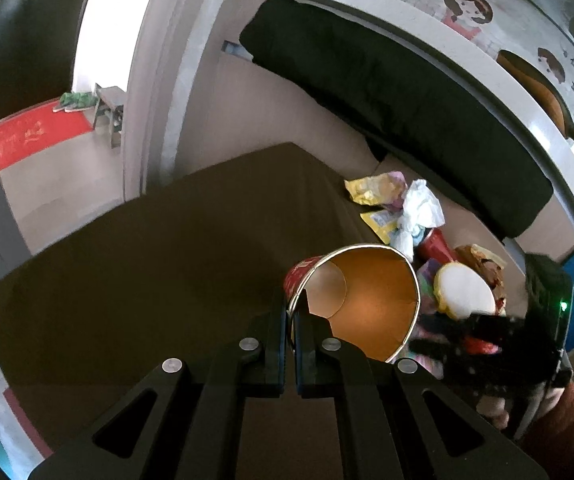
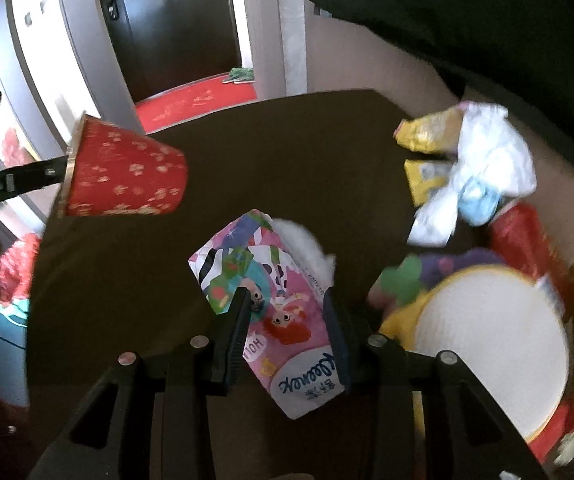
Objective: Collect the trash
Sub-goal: 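Grasp the pink tissue pack with the right tool and lift it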
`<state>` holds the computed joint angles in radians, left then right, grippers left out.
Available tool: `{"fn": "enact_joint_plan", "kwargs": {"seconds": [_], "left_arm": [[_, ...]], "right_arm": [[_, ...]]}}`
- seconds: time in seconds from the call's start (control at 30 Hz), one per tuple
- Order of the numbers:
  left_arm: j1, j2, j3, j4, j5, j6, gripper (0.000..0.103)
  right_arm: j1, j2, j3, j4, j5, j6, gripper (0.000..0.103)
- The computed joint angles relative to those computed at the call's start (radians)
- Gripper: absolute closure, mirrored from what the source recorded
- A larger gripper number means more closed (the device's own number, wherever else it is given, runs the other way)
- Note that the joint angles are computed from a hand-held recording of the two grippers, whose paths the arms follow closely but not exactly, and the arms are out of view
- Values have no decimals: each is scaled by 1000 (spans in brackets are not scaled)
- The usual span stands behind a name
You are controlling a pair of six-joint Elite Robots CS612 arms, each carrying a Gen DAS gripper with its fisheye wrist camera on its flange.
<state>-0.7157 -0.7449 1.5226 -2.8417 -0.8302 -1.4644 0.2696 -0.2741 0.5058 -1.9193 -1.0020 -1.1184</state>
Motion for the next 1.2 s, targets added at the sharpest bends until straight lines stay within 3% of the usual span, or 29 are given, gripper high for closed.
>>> {"fn": "enact_joint_plan", "kwargs": {"seconds": [0.1, 0.13, 0.27, 0.37, 0.43, 0.53, 0.77, 0.93, 1.03, 1.1, 1.2], "left_arm": [[2, 10, -6, -21, -15, 4, 100], [2, 11, -7, -23, -17, 5, 100], [-2, 16, -5, -52, -10, 13, 96], [-7, 19, -6, -71, 2, 37, 86], [-7, 21, -13, -60, -6, 47, 81], [-1, 26, -25, -52, -45, 49, 81], [6, 24, -30, -14, -108, 17, 82], [-10, 8, -21, 32, -71, 33, 85], [-20, 3, -23, 60, -48, 51, 89], [-25, 0, -26, 85, -32, 60, 91], [-25, 0, -33, 119, -21, 43, 94]], "right_arm": [[-9, 3, -21, 147, 2, -18, 66], [-17, -12, 14, 124, 37, -28, 67], [-25, -19, 32, 125, 58, -20, 67], [-32, -20, 20, 173, 77, -7, 67], [-37, -38, 52, 135, 95, 0, 67], [-47, -53, 81, 82, 141, 4, 66], [-29, -64, 118, 8, 49, -66, 64], [-22, -65, 141, -53, 27, -119, 64], [-16, -61, 139, -60, 14, -150, 57], [-13, -56, 132, -53, 9, -168, 54], [-11, -12, 31, 82, 8, -172, 51]]}}
